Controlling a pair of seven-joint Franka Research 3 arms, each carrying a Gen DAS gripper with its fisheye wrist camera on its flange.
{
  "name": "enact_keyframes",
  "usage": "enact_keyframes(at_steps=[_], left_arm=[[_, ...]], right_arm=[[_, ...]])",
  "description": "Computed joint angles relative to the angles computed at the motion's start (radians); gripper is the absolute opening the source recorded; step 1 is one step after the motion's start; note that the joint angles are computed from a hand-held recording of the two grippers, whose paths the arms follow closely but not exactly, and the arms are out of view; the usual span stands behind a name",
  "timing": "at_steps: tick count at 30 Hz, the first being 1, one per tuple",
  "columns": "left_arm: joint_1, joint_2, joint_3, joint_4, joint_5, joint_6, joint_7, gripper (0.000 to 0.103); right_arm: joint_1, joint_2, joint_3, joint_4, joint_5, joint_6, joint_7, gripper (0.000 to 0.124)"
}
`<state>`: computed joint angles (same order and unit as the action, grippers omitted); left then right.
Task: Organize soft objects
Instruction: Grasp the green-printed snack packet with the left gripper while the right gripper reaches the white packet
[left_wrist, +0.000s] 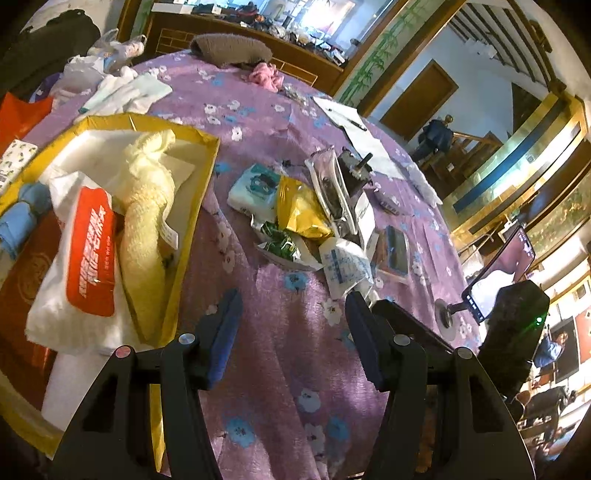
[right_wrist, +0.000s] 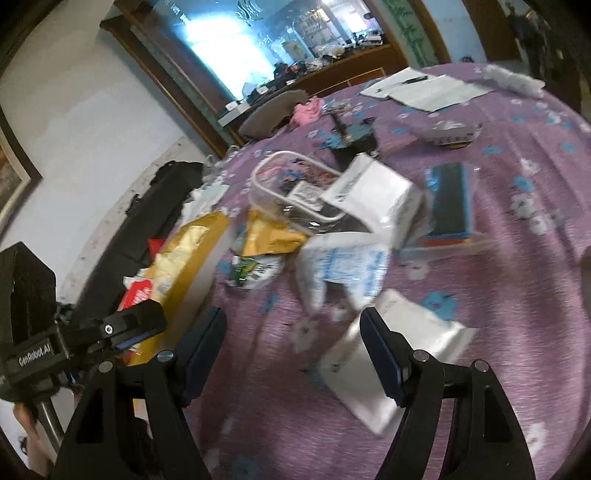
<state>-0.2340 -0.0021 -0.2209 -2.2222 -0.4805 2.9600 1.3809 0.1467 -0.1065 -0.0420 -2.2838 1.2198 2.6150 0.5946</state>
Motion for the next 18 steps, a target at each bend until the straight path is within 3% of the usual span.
enact_keyframes(at_steps=[5,8,11,14,16,18], left_arm=[[0.01,0.024,0.004,0.025,0.176,-0.031,-0.117,0.058],[0.017,0.04,0.004,0.052,0.281,-0.05,-0.181,0.058],[0.029,0.08,-0.007,0.108,0.287,-0.082,-0.166,0.058],[0.046,0.15,-0.021,0.195,0.277,-0.152,-0.15,0.058],[0.067,0.191,-0.039,0.239,0.241,-0.174,-0.135,0.058],[0.056,0.225,-0.021,0.278,0.298,-0.185,-0.203,0.058]], right_arm=[[-0.007,-0.028,-0.006,-0.032,0.003,0.062,0.019,0.075],[-0.01,-0.043,0.003,-0.053,-0.045,0.149,0.137,0.075],[-0.025,-0.042,0.018,-0.071,-0.23,0.18,0.355,0.075],[-0.011,-0.021,0.016,-0.074,-0.305,0.186,0.415,0.075],[0.006,-0.015,0.031,-0.087,-0.35,0.259,0.429,0.076],[0.016,-0.011,0.04,-0.094,-0.409,0.284,0.455,0.076]])
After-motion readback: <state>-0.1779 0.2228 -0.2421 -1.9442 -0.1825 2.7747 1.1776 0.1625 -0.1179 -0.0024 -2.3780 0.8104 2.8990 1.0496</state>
